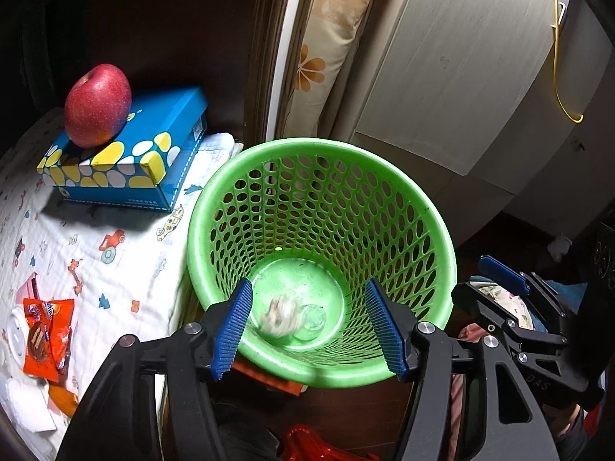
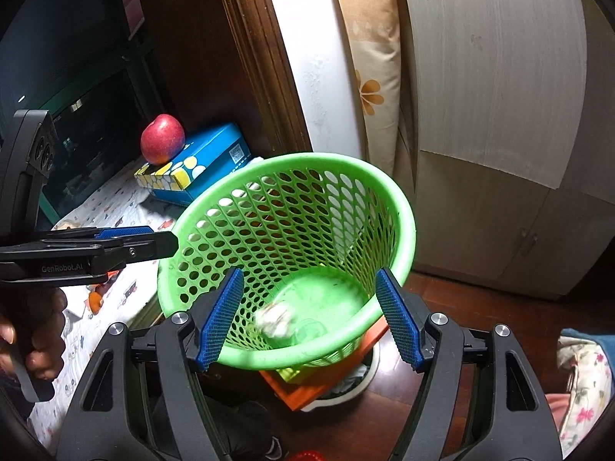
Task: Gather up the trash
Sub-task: 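Carry the cup and foil ball to the green basket and release both, then move both tools back over the bed toward the clear plastic box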
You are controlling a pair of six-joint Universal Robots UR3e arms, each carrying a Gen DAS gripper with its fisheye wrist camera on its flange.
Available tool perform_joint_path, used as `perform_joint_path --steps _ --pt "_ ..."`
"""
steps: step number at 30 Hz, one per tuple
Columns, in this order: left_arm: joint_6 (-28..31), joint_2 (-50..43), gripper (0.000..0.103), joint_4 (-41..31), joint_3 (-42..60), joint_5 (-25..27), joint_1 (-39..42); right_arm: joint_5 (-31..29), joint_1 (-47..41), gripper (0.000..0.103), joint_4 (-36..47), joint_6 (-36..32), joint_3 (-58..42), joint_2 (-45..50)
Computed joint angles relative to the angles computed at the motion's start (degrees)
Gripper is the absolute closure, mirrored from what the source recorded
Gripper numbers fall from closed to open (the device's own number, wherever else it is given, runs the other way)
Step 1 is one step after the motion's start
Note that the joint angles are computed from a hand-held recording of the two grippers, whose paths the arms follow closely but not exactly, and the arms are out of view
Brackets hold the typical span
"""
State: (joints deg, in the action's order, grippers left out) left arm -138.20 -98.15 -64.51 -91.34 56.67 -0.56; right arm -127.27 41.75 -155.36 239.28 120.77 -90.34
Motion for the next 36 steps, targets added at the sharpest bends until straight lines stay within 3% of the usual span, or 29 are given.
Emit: perform_joint_path --steps 7,19,23,30,36 --pt "0.6 4.6 0.043 -1.2 -3.1 -0.1 5.8 0.0 1.3 0.032 -0.5 -0.3 -2.8 2.6" --pt "5.1 10.2 0.043 -1.9 -7.8 -0.7 22.8 2.0 3.3 0.032 -0.7 -4.4 -15.3 12.7" --pt "6.7 10.5 0.038 -1.3 -8.8 -0.8 29.1 3.3 4.0 0.032 -0.5 -6.1 -20.8 16.8" --pt "8.9 7.1 0.032 -1.2 -7.6 -0.7 40.1 5.5 4.9 0.031 1.6 -9.1 -31.3 23.6" --pt "9.5 -0.7 0.027 0.9 -4.0 1.5 44.5 7.3 5.6 0.031 4.7 -12.5 -41.8 29.9"
